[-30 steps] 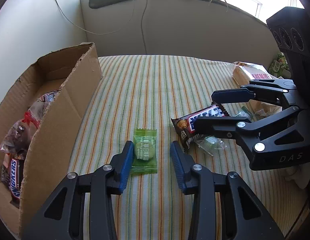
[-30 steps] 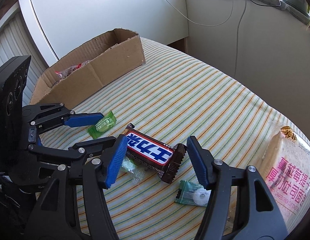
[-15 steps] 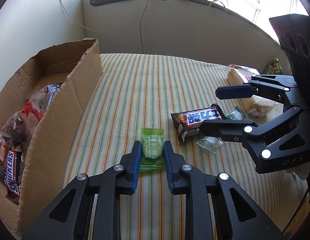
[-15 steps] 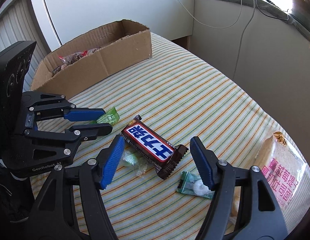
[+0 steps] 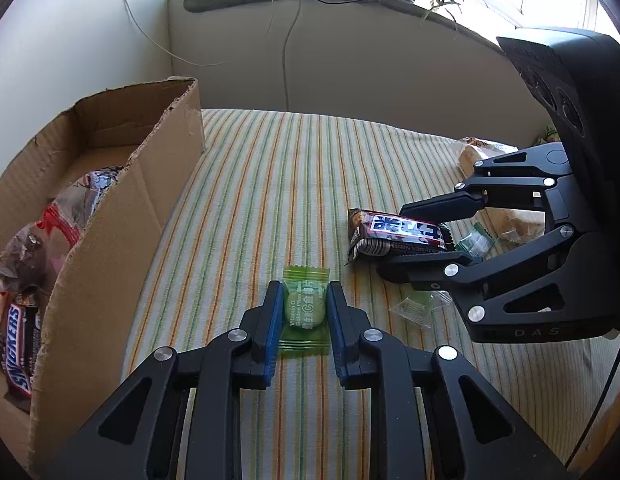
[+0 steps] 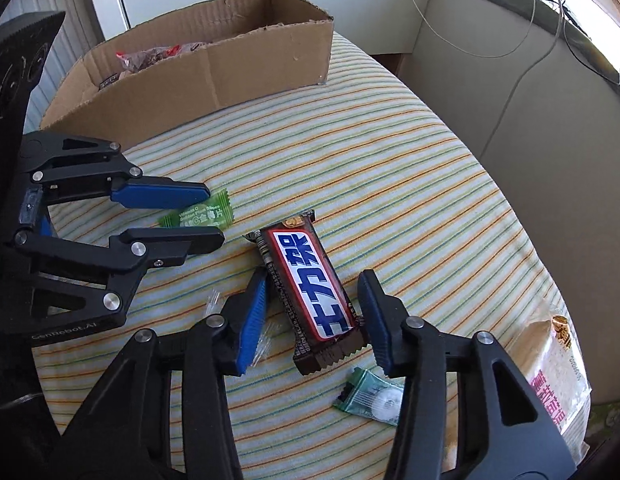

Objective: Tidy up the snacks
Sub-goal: 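Grasp the green wrapped candy with the left tool while the right tool grasps the chocolate bar, then carry both items into the box and open both tools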

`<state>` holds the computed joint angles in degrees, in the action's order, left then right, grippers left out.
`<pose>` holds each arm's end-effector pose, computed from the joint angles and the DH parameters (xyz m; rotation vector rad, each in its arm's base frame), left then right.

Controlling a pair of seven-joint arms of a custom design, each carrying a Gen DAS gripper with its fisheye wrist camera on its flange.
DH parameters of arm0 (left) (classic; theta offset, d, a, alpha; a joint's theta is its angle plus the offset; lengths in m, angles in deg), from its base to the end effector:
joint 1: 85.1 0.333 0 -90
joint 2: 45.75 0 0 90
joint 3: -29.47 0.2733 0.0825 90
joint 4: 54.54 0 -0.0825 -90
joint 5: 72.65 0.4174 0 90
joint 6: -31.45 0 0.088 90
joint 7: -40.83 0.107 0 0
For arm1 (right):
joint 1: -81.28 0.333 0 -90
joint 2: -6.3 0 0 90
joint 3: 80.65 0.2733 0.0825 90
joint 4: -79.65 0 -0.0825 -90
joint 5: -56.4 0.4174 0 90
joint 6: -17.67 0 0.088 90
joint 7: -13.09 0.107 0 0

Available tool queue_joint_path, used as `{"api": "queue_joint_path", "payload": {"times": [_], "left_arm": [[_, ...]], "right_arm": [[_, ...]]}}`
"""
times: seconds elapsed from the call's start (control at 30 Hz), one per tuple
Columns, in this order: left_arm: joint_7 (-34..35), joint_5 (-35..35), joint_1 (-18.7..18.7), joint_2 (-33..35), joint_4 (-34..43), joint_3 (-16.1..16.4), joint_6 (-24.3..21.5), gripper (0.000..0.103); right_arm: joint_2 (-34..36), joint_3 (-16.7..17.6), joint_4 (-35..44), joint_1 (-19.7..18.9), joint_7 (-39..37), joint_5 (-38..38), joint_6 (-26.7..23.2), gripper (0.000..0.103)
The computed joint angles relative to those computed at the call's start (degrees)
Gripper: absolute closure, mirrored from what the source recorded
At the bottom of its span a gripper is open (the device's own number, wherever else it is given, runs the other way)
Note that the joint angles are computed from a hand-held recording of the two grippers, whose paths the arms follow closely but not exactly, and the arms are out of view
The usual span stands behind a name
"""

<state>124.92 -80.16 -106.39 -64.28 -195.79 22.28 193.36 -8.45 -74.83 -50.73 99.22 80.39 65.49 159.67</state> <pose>0.4625 -0.2441 0.4334 -1.6265 2.1860 -0.8831 0.5019 0.2218 0.4546 -2.4761 1.1348 -0.3487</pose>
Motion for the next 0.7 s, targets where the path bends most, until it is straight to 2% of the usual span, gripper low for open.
{"api": "queue_joint_path", "payload": {"times": [0.03,0.07,0.33,0.47,0.7], "left_arm": [[0.45,-0.86,-0.45,-0.11,-0.23,0.43,0.2,0.083],[0.73,-1.04,-0.48,-0.09,-0.16,0.58,0.24,0.083],[2.85,-2.87,-2.44,-4.61,-3.7,2.07,1.56,0.084],[3.25,-2.8,-3.26,-7.47,-5.25,2.81,2.16,0.084],[5.19,-3.52,-5.23,-14.26,-9.4,6.03,2.57,0.084]], "right_arm": [[-0.31,0.07,-0.38,-0.1,0.67,0.01,0.5,0.07],[-0.69,0.31,-0.86,-0.29,1.75,-0.39,1.08,0.073],[-5.78,1.63,-5.71,-0.34,8.65,-1.93,4.62,0.073],[-8.28,2.07,-6.94,-0.38,11.44,-2.35,4.77,0.073],[-10.89,4.14,-6.55,-0.33,16.59,-4.87,4.33,0.073]]}}
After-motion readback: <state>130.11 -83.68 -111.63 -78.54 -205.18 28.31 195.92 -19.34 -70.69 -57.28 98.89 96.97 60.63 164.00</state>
